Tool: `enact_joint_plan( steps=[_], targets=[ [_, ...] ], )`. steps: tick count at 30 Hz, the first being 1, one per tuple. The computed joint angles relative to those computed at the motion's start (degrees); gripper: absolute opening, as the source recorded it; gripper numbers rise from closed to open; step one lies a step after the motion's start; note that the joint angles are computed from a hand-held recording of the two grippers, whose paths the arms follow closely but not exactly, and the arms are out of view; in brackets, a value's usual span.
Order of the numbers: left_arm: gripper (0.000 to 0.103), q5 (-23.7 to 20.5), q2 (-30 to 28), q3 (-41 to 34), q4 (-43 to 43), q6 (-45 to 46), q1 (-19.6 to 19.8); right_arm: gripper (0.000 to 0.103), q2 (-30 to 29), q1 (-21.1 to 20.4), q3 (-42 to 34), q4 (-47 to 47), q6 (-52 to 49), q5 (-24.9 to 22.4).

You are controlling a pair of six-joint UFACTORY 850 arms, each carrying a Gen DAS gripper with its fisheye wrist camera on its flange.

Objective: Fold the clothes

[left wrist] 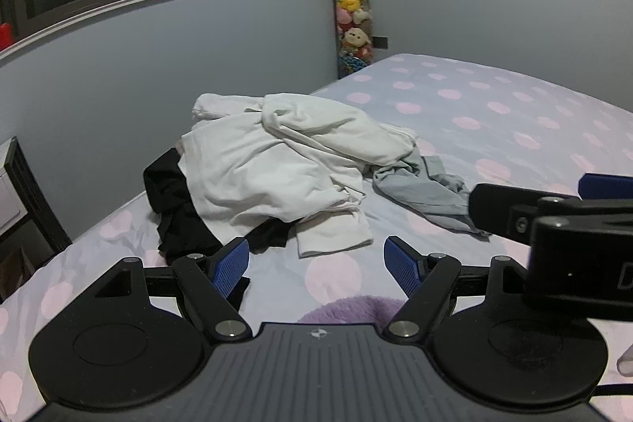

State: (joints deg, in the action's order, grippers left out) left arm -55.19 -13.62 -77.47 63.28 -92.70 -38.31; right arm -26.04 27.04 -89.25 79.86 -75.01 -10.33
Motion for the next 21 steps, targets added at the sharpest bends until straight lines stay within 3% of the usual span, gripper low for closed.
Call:
enact_joint_plan(
  steps=[6,9,12,17,21],
  targets=[
    [0.075,0.42,0.16,0.18,0.50,-0.49,-0.06,0.102,1.04,-0.77,2.46,18.89,-16.97,-2.24],
    [0.075,0.64,0.24,0.29,0.76,-0.74,-0.09,0.102,1.00,0.40,1.60,11.46,-10.82,0.34],
    [0.075,0.70,0.23,0.37,1.32,-1.25,-0.28,0.102,0.44,0.22,0.42,5.91,-4.75,-0.40],
    [0.075,1.01,0.49,0.70,2.47,-2.44,-0.49,0.102,-0.01,-0.53,-0.12,6.59,-2.24,-2.87],
    [0.075,1.18,0.65,0.73,2.23,-2.65,-0.26,0.102,0.71,-0.76,1.15,16.70,-11.62,-3.78]
  ],
)
